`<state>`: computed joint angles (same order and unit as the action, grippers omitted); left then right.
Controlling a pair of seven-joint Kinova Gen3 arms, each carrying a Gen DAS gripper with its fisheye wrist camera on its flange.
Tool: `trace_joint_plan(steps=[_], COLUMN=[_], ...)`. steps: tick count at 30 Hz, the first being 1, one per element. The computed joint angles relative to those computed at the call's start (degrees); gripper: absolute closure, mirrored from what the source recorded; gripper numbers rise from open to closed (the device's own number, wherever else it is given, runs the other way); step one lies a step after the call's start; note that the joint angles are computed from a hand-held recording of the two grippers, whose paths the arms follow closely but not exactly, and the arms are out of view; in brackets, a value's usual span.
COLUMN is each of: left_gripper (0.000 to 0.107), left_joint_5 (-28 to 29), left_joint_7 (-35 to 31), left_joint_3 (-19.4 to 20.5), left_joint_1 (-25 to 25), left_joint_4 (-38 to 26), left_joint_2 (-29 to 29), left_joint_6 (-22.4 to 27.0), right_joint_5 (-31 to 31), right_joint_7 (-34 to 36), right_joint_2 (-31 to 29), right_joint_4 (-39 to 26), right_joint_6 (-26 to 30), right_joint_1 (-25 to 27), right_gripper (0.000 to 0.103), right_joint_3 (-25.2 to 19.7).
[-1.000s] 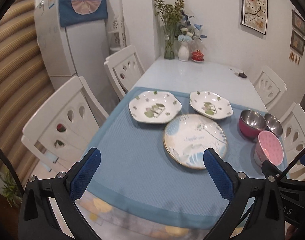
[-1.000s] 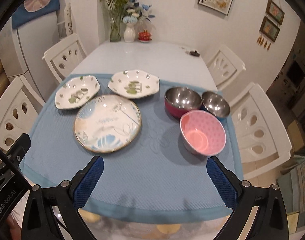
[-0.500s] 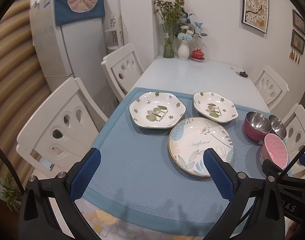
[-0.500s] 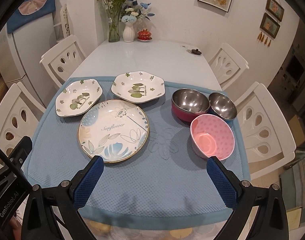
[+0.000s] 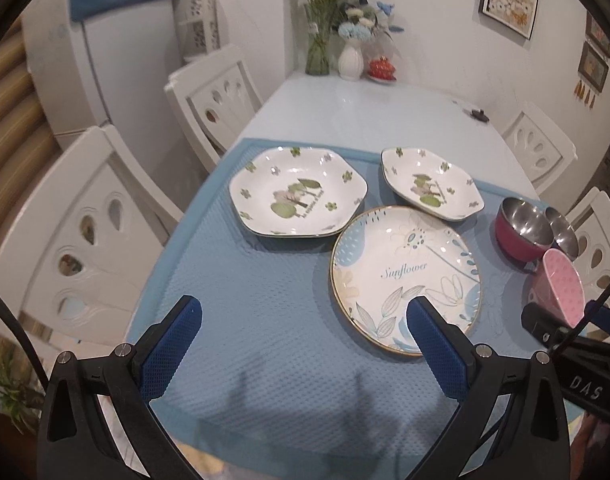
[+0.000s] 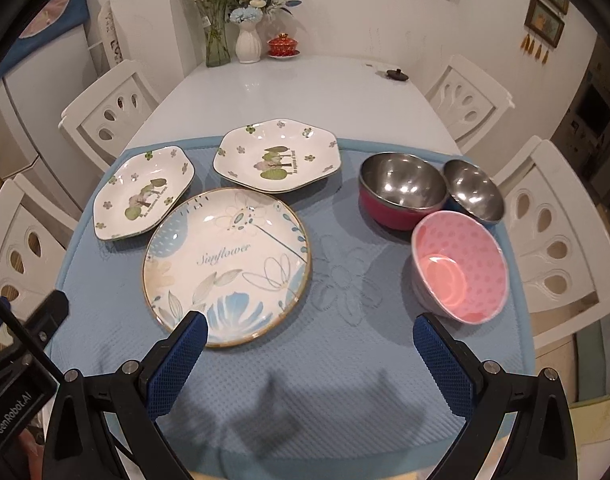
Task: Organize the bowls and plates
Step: 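Close the right gripper on the rim of the round Sunflower plate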
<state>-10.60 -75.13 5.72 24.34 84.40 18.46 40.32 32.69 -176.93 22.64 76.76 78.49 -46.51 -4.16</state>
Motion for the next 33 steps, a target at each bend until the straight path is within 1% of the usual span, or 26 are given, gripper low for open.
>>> trace_joint_plan(steps=[3,5,8,12,17,21,23,24,25,26,28,29,30,31,32,33], left_gripper=[0.005,0.005,0.005,0.006,0.008,0.009,0.011,0.014,0.016,0.016,0.017,0.02,0.024,0.026,0.031,0.036], left_joint_5=[1.34,3.25,6.33,8.83,10.44,11.15,11.17,11.24,11.27,11.23,11.41,11.47,11.52,11.61,11.79,11.98], left_joint_7=[-2.76,-5.23,-8.51,-9.95,-10.47,-10.75,-10.83,-10.82,-10.85,-10.74,-10.69,-10.6,-10.59,-10.7,-10.84,-10.9], left_joint_3=[0.76,1.43,2.09,1.56,0.82,0.58,0.41,0.36,0.29,0.15,0.09,0.02,-0.01,0.04,0.17,0.29], left_joint_1=[-1.17,-2.22,-3.49,-3.56,-3.3,-2.92,-2.68,-2.58,-2.55,-2.4,-2.47,-2.46,-2.47,-2.55,-2.65,-2.64], left_joint_4=[-3.45,-6.37,-11.41,-17.81,-21.84,-23.89,-25.09,-25.63,-26.26,-26.58,-27.3,-27.38,-27.47,-27.63,-27.99,-28.59], left_joint_2=[3.52,6.27,10.68,16.35,19.97,21.87,22.83,23.3,23.71,24.03,24.64,24.81,24.99,25.18,25.54,26.01], left_joint_6=[1.94,4.15,8.39,13.63,16.39,17.49,18.24,18.6,19.12,19.43,19.99,20.02,20.02,20.15,20.44,20.88], right_joint_5=[0.11,-0.08,-0.98,-3.14,-7.29,-8.34,-9.14,-9.6,-10.16,-10.69,-11.68,-12.23,-12.96,-13.47,-14.25,-15.08], right_joint_7=[-0.06,0.55,2.04,4.8,8.25,10.39,11.3,11.65,12.08,12.65,13.96,14.6,15.13,15.42,16.0,16.58], right_joint_2=[0.32,0.82,1.88,3.75,6.14,7.34,7.51,7.5,7.4,7.41,7.79,7.85,7.67,7.51,7.29,7.15], right_joint_4=[1.4,1.88,2.54,2.71,2.19,1.72,2.19,2.59,3.17,3.54,3.85,4.23,5.11,5.81,6.69,7.45], right_joint_6=[-3.64,-5.73,-9.37,-12.77,-14.92,-15.37,-16.67,-17.49,-18.57,-19.36,-20.2,-21.0,-22.5,-23.68,-25.29,-26.73], right_joint_1=[1.57,2.53,4.27,6.31,9.11,10.18,11.29,11.87,12.57,13.19,14.26,14.82,15.56,15.96,16.7,17.39], right_gripper=[0.001,0.001,0.001,0.001,0.001,0.002,0.003,0.006,0.011,0.014,0.024,0.026,0.03,0.037,0.041,0.049], right_joint_3=[0.38,0.56,0.97,1.61,2.59,3.73,4.04,4.17,4.22,4.24,4.33,4.31,4.23,4.29,4.16,4.04])
